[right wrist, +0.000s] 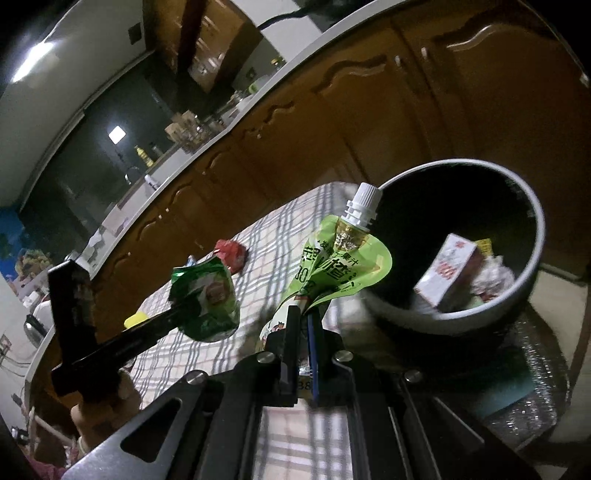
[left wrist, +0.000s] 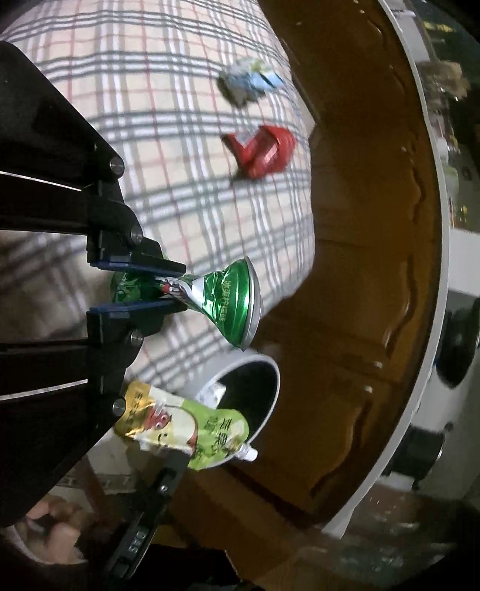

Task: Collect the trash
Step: 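Carry the pouch and green can over the bin and open both tools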

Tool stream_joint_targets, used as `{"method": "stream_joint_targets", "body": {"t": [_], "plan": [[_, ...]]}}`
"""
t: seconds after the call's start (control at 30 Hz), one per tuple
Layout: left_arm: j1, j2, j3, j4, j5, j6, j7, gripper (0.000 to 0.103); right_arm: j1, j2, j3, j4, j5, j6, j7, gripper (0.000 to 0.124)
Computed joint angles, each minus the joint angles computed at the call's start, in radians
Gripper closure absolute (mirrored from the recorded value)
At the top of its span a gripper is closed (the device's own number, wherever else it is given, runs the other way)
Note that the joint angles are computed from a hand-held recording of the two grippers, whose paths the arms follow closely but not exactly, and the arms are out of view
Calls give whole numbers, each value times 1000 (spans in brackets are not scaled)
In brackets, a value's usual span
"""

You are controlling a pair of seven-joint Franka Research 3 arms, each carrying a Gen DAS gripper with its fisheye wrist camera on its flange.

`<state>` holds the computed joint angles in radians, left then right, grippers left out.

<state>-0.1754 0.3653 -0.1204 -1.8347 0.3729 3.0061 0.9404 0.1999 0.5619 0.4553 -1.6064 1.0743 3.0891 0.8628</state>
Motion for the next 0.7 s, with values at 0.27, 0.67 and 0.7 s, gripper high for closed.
{"method": "stream_joint_targets", "body": {"t": [0.27,0.67,0.7], "plan": [[-14,63,-47,116,-30,-36,75,92,-53,-29,21,-33,40,73,-43,120],[-52,247,-96,427,-101,-147,208,92,162,-45,-308,-41,-237,116,268,120],[-55,270,-101,462,-112,-163,222,92,190,-42,-347,-38,-265,111,300,120]]}}
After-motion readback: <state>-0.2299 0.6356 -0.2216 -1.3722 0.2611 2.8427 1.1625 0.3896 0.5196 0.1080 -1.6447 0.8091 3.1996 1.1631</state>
